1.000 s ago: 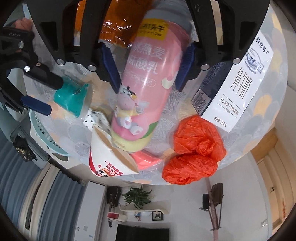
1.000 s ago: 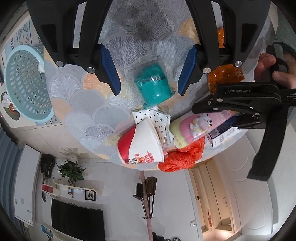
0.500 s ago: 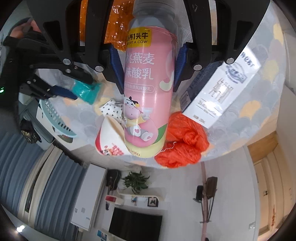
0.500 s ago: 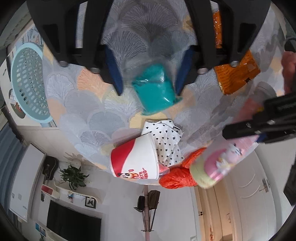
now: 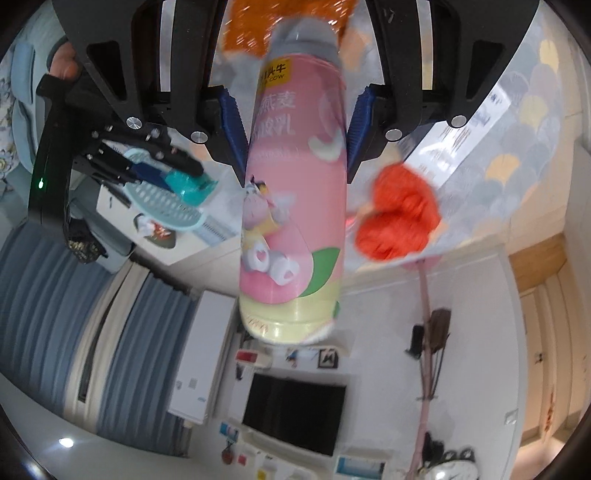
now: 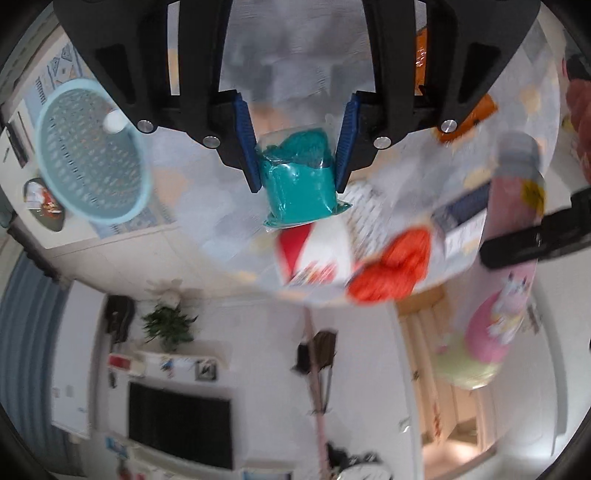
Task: Collect trash
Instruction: 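Carry the pink bottle and teal cup over the basket and release both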
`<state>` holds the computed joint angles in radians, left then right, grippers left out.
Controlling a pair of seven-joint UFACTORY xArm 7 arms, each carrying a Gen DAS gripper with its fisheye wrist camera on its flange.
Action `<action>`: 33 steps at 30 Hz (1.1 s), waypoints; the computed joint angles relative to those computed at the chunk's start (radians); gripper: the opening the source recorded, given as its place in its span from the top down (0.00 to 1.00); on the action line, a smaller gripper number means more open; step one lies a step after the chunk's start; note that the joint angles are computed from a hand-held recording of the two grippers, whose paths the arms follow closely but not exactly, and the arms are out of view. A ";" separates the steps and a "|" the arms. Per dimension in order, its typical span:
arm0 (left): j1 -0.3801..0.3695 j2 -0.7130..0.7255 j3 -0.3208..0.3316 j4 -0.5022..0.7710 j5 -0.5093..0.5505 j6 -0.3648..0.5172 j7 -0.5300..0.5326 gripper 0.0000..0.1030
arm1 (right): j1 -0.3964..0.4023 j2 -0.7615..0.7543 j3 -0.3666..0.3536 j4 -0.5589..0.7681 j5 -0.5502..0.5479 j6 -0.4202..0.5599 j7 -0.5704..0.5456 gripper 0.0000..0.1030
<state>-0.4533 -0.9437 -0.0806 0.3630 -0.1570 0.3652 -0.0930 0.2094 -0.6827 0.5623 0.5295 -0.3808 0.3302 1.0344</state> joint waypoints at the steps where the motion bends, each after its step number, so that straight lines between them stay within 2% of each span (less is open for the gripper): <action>1: -0.010 0.021 -0.010 0.016 -0.004 -0.019 -0.005 0.55 | 0.000 -0.043 -0.020 -0.014 -0.001 0.015 -0.003 0.65; 7: -0.094 0.187 -0.020 0.121 -0.030 -0.131 -0.008 0.55 | -0.011 -0.237 -0.124 -0.103 0.026 0.073 -0.052 0.65; 13: -0.157 0.403 -0.040 0.264 -0.041 -0.194 -0.004 0.55 | -0.057 -0.370 -0.222 -0.198 0.074 0.092 -0.128 0.65; 16: -0.194 0.532 -0.042 0.354 -0.058 -0.210 0.012 0.55 | -0.091 -0.412 -0.266 -0.243 0.102 0.104 -0.167 0.65; 19: -0.256 0.647 -0.020 0.434 -0.124 -0.224 0.061 0.55 | -0.120 -0.430 -0.299 -0.282 0.132 0.112 -0.196 0.65; 24: -0.270 0.833 -0.058 0.566 -0.217 -0.226 0.142 0.55 | -0.197 -0.382 -0.335 -0.329 0.163 0.086 -0.231 0.65; 26: -0.245 0.897 -0.096 0.610 -0.190 -0.212 0.123 0.55 | -0.219 -0.349 -0.346 -0.342 0.173 0.070 -0.241 0.65; 28: -0.222 0.969 -0.130 0.658 -0.099 -0.202 0.057 0.55 | -0.248 -0.316 -0.347 -0.357 0.176 0.050 -0.246 0.65; 29: -0.218 1.002 -0.140 0.680 -0.046 -0.201 0.015 0.55 | -0.260 -0.298 -0.341 -0.358 0.177 0.042 -0.243 0.65; 33: -0.203 1.104 -0.175 0.757 0.044 -0.191 -0.058 0.55 | -0.301 -0.245 -0.343 -0.380 0.177 0.017 -0.246 0.65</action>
